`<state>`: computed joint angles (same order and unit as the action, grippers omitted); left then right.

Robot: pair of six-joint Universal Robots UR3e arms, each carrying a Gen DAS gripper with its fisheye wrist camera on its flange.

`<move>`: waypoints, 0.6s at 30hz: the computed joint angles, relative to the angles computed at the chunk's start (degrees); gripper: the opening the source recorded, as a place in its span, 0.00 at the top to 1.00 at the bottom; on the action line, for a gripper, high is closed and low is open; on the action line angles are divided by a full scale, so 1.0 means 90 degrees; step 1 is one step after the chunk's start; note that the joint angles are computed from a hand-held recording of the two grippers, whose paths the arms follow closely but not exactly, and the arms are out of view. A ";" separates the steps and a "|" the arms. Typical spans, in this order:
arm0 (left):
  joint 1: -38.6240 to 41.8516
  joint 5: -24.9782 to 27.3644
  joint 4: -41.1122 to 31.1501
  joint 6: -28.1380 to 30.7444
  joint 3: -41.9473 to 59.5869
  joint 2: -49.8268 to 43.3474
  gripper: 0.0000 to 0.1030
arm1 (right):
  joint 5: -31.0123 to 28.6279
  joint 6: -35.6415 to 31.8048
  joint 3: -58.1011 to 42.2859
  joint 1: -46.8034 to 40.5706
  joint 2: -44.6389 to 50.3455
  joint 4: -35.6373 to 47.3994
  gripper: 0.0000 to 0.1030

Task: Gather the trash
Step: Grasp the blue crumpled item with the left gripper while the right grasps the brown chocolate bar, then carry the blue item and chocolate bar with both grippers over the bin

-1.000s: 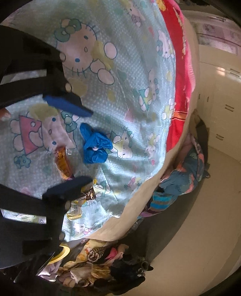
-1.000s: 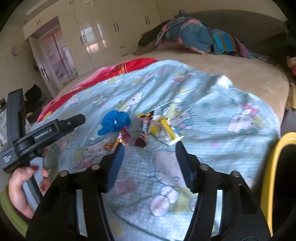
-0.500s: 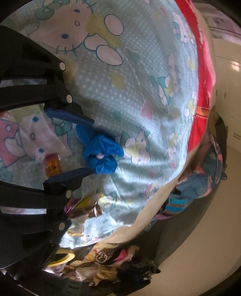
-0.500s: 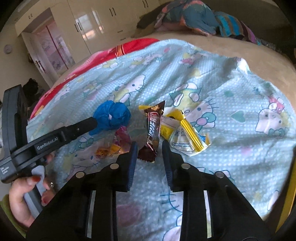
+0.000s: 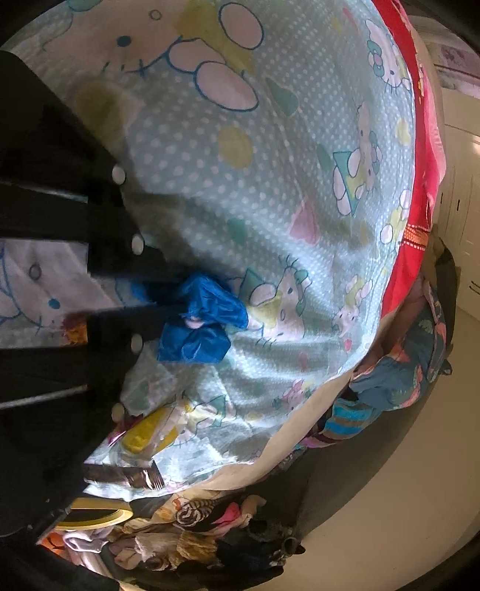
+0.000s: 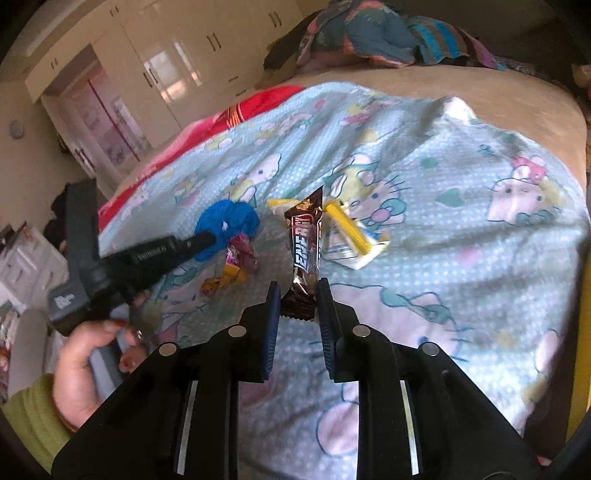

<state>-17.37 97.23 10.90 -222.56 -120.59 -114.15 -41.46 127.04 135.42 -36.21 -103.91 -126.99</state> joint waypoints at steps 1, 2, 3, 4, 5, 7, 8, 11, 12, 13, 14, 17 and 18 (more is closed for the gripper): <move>-0.0031 0.0006 0.0034 0.0012 -0.0008 0.0001 0.94 | 0.0025 -0.0086 -0.0010 -0.0067 -0.0069 0.0149 0.85; -0.0095 0.0026 0.0097 0.0013 -0.0046 0.0022 0.94 | 0.0062 -0.0302 0.0004 -0.0217 -0.0267 0.0485 0.85; -0.0165 0.0064 0.0154 -0.0018 -0.0095 0.0056 0.95 | 0.0088 -0.0354 -0.0010 -0.0248 -0.0314 0.0565 0.85; -0.0244 0.0109 0.0239 -0.0063 -0.0160 0.0096 0.95 | 0.0112 -0.0487 -0.0002 -0.0339 -0.0439 0.0760 0.85; -0.0313 0.0153 0.0307 -0.0101 -0.0218 0.0133 0.95 | 0.0140 -0.0657 0.0003 -0.0445 -0.0591 0.1009 0.85; -0.0447 0.0260 0.0461 -0.0199 -0.0345 0.0208 0.96 | 0.0199 -0.1006 0.0026 -0.0655 -0.0886 0.1464 0.85; -0.0557 0.0354 0.0548 -0.0288 -0.0427 0.0286 0.96 | 0.0223 -0.1219 0.0009 -0.0771 -0.1023 0.1746 0.85; -0.0885 0.0665 0.0759 -0.0469 -0.0585 0.0513 0.96 | 0.0278 -0.1882 -0.0056 -0.1157 -0.1454 0.2658 0.85; -0.1016 0.0823 0.0755 -0.0501 -0.0587 0.0602 0.96 | 0.0292 -0.2159 -0.0116 -0.1325 -0.1582 0.3065 0.85; -0.1118 0.0958 0.0702 -0.0516 -0.0559 0.0673 0.96 | 0.0298 -0.2297 -0.0157 -0.1417 -0.1628 0.3247 0.85; -0.1268 0.1136 0.0625 -0.0522 -0.0511 0.0792 0.96 | 0.0307 -0.2361 -0.0195 -0.1458 -0.1637 0.3337 0.85; -0.1622 0.1487 0.0348 -0.0429 -0.0274 0.1047 0.96 | 0.0326 -0.2759 -0.0365 -0.1735 -0.1717 0.3916 0.85; -0.1763 0.1617 0.0187 -0.0360 -0.0129 0.1114 0.96 | 0.0316 -0.2916 -0.0429 -0.1841 -0.1713 0.4114 0.85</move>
